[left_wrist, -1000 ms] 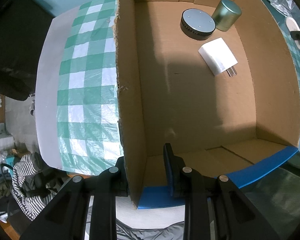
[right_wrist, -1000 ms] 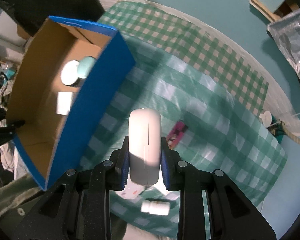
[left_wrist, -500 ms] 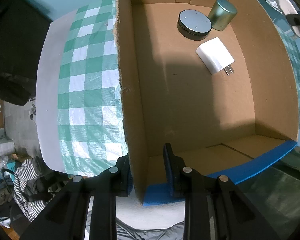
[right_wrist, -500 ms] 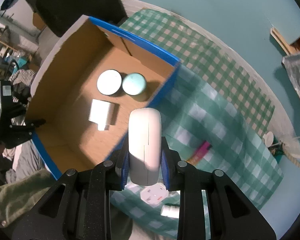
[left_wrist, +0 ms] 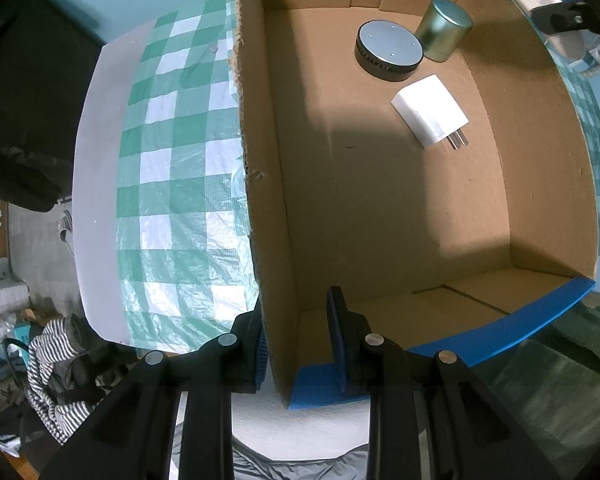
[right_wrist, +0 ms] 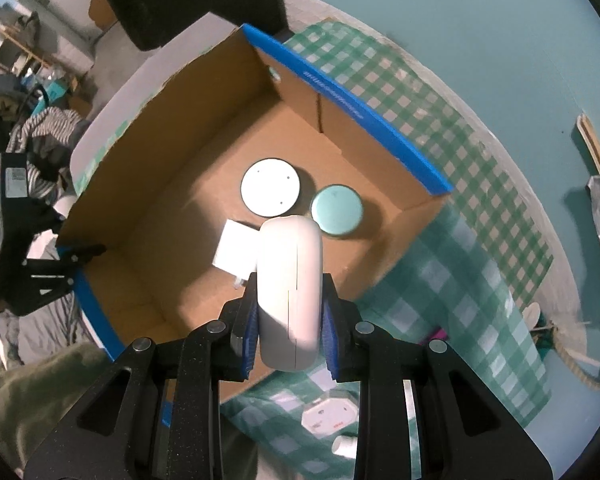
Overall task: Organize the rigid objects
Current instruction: 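Carry the white oval case into the box with the right tool, then set the oval case beside the charger and open the right gripper, then move the right tool to the second white charger block and grasp it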
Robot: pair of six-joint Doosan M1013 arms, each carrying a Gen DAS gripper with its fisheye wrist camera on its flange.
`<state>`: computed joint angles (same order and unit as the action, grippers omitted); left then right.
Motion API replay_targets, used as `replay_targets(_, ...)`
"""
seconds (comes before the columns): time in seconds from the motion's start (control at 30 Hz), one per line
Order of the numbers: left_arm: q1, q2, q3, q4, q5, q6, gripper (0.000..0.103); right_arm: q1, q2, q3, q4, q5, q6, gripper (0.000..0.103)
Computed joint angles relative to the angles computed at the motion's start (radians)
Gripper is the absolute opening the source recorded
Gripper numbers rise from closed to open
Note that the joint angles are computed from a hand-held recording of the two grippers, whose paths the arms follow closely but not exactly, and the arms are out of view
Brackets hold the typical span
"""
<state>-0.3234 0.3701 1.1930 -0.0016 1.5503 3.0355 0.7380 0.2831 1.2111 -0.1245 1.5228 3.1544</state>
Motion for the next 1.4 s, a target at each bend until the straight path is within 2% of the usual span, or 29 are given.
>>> replay_targets(0.5, 0.0, 0.0, 0.0, -0.002, -0.001, 0.006, 0.026, -0.034, 0.035, 0.026, 0.089, -0.008, -0.068, 0.026)
replay_targets(0.93, -0.003, 0.004, -0.006, 0.004, 0.006, 0.002, 0.026, -0.028, 0.027, 0.034, 0.075, 0.001, -0.009, 0.026)
replay_targets(1.07, -0.005, 0.001, 0.0, 0.009, -0.002, 0.004, 0.026, -0.023, 0.028, 0.018, 0.054, 0.015, 0.005, 0.042)
replay_targets(1.4, -0.004, -0.001, 0.002, 0.009, 0.0, -0.002, 0.026, -0.003, 0.026, -0.027, -0.004, 0.058, 0.034, 0.047)
